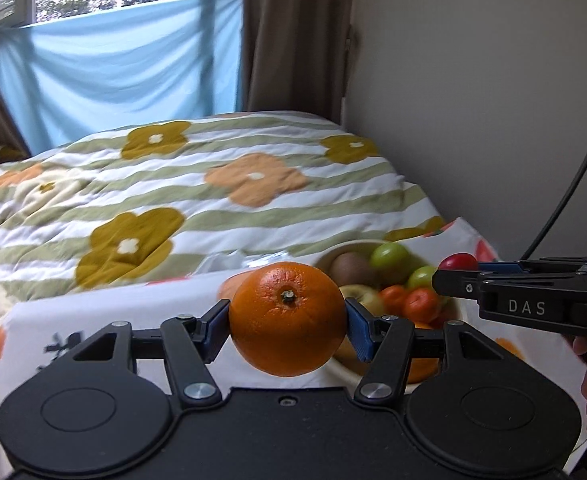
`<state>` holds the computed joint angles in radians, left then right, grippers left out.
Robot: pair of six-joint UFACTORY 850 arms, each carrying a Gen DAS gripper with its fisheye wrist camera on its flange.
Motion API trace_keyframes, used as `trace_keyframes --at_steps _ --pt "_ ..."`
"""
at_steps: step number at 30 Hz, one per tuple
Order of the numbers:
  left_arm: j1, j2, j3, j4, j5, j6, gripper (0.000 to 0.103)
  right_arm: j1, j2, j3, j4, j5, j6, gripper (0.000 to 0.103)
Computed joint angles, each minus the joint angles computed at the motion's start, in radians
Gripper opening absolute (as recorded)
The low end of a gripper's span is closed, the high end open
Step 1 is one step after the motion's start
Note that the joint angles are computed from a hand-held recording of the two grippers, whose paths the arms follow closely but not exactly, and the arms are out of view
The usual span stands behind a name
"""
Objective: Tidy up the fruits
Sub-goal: 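Carry the orange into the bowl and open the left gripper while the right drops the cherry tomato in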
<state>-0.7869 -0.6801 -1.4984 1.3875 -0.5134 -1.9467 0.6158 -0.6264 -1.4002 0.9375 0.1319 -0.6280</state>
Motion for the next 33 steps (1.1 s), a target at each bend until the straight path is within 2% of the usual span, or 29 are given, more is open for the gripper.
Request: trace_keyframes --at_steps 9,14,19,23,28,30,32,33 --pt "0.009 -0.202 -0.308 -0.197 0.023 0.292 0.064 -0.075 0.023 0.044 -0.200 -0.007 0.172 0.050" --pt "0.021 -0.331 -0.495 -0.368 0.024 0.514 0.064 -0.102 0.018 0.049 -0.261 -0.014 0.224 0.050" --pt "0.031 -0.448 -0.663 -0.518 -0.014 0.690 0.064 -0.120 0.011 0.052 -0.350 -0.015 0.303 0.050" --pt "0.033 -0.505 -0.748 -0.569 -0.045 0.770 0.064 -0.133 0.002 0.050 -0.429 -0.021 0.392 0.050" --pt "0.041 -0.560 -0.829 -0.651 -0.055 0.856 0.064 -0.140 -0.008 0.045 -0.424 -0.026 0.396 0.050" --pt "0.042 -0.556 -0.821 -0.634 -0.043 0.841 0.071 -0.140 -0.011 0.042 -0.420 -0.028 0.395 0.050" --pt "0.038 -0.518 -0.758 -0.524 -0.017 0.735 0.096 -0.140 -0.012 0.040 -0.423 -0.029 0.401 0.050" --pt "0.036 -0.494 -0.721 -0.458 -0.009 0.667 0.099 -0.139 -0.014 0.036 -0.429 -0.031 0.407 0.050"
